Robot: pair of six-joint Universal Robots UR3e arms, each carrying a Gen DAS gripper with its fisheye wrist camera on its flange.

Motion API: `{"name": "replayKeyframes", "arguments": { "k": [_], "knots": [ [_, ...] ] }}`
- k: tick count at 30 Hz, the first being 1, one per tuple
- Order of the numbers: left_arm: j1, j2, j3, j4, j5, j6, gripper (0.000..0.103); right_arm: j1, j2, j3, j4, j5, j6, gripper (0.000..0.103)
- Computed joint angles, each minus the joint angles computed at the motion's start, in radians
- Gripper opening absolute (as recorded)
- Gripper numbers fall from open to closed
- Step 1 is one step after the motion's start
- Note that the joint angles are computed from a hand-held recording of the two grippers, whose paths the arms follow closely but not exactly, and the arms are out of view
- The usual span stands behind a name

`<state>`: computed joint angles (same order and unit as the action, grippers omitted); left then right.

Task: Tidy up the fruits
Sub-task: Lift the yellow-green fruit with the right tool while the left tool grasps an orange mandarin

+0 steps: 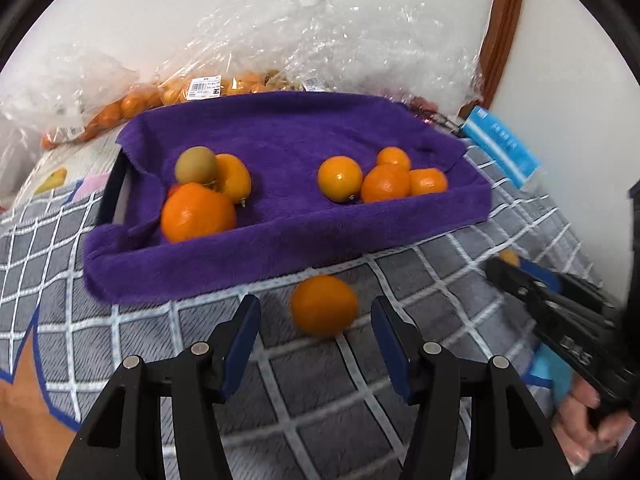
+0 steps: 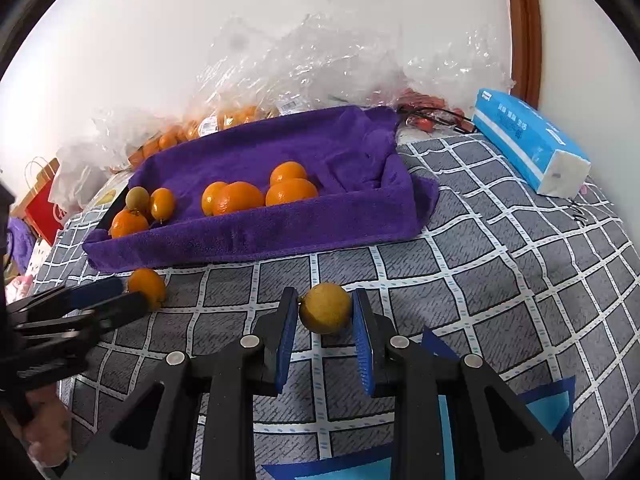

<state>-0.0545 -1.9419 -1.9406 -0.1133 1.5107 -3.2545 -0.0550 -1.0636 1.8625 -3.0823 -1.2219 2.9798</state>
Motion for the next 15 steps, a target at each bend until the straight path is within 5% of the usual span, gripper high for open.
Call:
{"name": "replayKeyframes", "arguments": {
  "k": [3, 8, 15],
  "knots": [
    [0.028, 0.002, -0.02, 0.023, -0.065, 0.015, 0.033, -0.001, -0.001, 0.002, -0.001, 0.001, 0.003, 0.027],
    [0.179, 0.051, -0.172, 0.168, -0.285, -0.053, 0.033, -0.009, -0.003, 0.013, -0.015, 0.017, 0.008, 0.027],
    [0.154, 0.063, -0.209, 0.255, -0.246, -0.074, 0.033, -0.013, -0.01, 0.03, -0.033, 0.037, 0.003, 0.027]
  ]
}}
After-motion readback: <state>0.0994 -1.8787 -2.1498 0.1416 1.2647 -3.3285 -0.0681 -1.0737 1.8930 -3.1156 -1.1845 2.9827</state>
